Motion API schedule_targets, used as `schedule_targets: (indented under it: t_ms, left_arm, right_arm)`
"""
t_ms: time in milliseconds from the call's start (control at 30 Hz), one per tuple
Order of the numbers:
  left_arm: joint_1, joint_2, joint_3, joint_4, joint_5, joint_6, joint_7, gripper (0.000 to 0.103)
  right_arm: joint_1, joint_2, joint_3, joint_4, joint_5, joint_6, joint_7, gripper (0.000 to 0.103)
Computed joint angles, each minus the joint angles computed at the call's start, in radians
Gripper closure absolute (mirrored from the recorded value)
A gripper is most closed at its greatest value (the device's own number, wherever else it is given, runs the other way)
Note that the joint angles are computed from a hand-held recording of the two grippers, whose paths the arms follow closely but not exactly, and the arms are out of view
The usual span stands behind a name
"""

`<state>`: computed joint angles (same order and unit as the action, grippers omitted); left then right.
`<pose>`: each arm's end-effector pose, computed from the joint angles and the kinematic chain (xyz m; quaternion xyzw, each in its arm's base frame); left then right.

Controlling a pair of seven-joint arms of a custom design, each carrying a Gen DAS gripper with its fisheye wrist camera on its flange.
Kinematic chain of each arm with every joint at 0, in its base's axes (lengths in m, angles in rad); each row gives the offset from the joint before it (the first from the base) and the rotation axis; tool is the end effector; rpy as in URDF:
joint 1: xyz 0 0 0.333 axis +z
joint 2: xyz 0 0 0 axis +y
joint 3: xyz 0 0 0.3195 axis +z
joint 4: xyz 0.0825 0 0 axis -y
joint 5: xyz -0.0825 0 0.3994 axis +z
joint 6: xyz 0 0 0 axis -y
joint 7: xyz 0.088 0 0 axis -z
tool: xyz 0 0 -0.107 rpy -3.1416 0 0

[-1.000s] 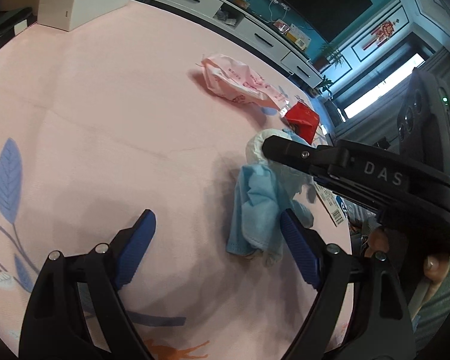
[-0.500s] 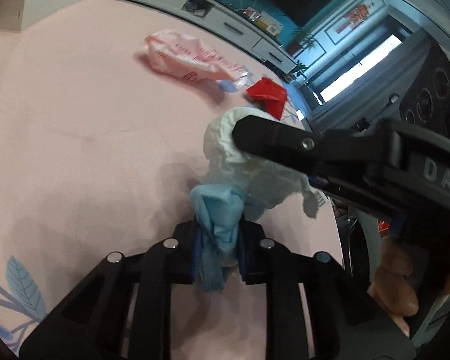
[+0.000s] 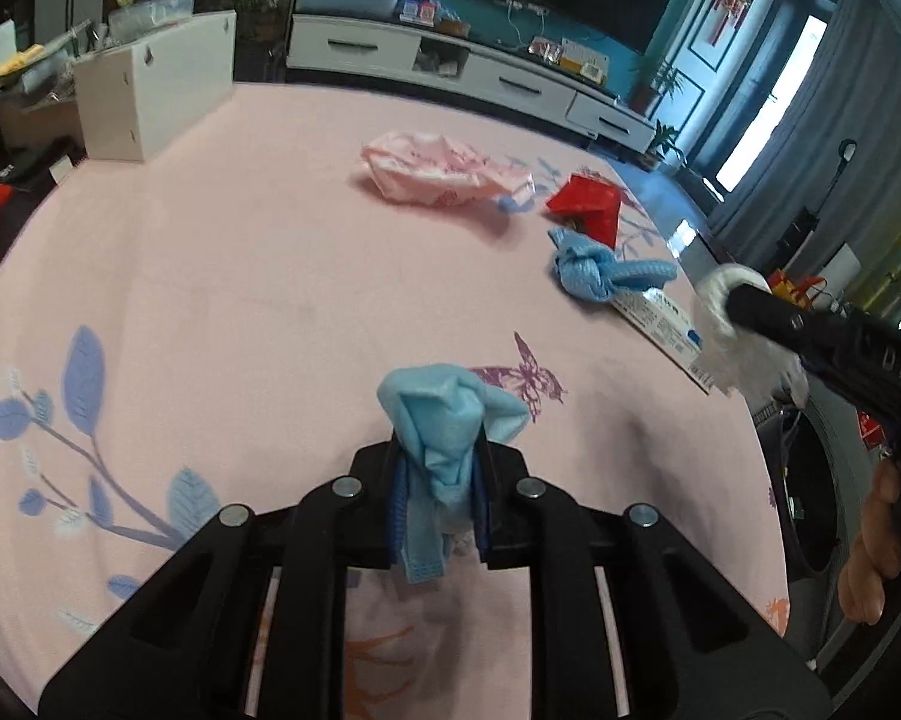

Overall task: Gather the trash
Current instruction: 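Lift both items and carry them over the black bin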

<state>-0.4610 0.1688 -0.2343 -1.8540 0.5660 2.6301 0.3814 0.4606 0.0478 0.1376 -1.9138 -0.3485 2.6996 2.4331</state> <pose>0.5048 -0.4271 0.4962 -0.6954 0.6294 -0.3181 0.1382 0.5188 0.3657 0.5509 -0.6524 0.6578 -0.1422 0.3485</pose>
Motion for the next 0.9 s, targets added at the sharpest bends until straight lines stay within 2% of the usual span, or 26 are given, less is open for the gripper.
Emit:
schedule_targets:
  t_ms: [133,233,333,500,767,833,900]
  left_arm:
    - [-0.001,-0.046,-0.003,-0.043,0.046,0.007,-0.046,0.085]
    - [0.004,-0.053,-0.013,-0.045,0.050,0.009,-0.043,0.085]
    - [0.001,-0.054,-0.018,-0.037,0.083,-0.001,-0.058,0.085]
    - [0.006,-0.089,-0.024,-0.064,0.139,0.029,-0.102,0.085]
    - [0.013,-0.069,-0.034,-0.053,0.111,0.028,-0.083,0.083]
    - [0.008,-0.061,-0.028,-0.051,0.138,0.039,-0.103,0.083]
    - [-0.005,-0.047,-0.016,-0.044,0.210,0.032,-0.175,0.083]
  right_arm:
    - [-0.023,-0.094,0.001,-0.105,-0.124,0.039,0.146,0.077]
    - [-0.058,-0.140,0.026,-0.150,-0.238,0.017,0.277,0.077]
    - [-0.082,-0.170,0.038,-0.179,-0.257,0.025,0.308,0.077]
    - [-0.132,-0.224,0.079,-0.205,-0.385,0.001,0.430,0.076]
    - [-0.188,-0.293,0.113,-0.253,-0.442,-0.015,0.534,0.076]
    - [-0.199,-0.306,0.119,-0.260,-0.462,-0.021,0.552,0.076]
    - [-0.207,-0.329,0.114,-0.285,-0.458,-0.001,0.559,0.076]
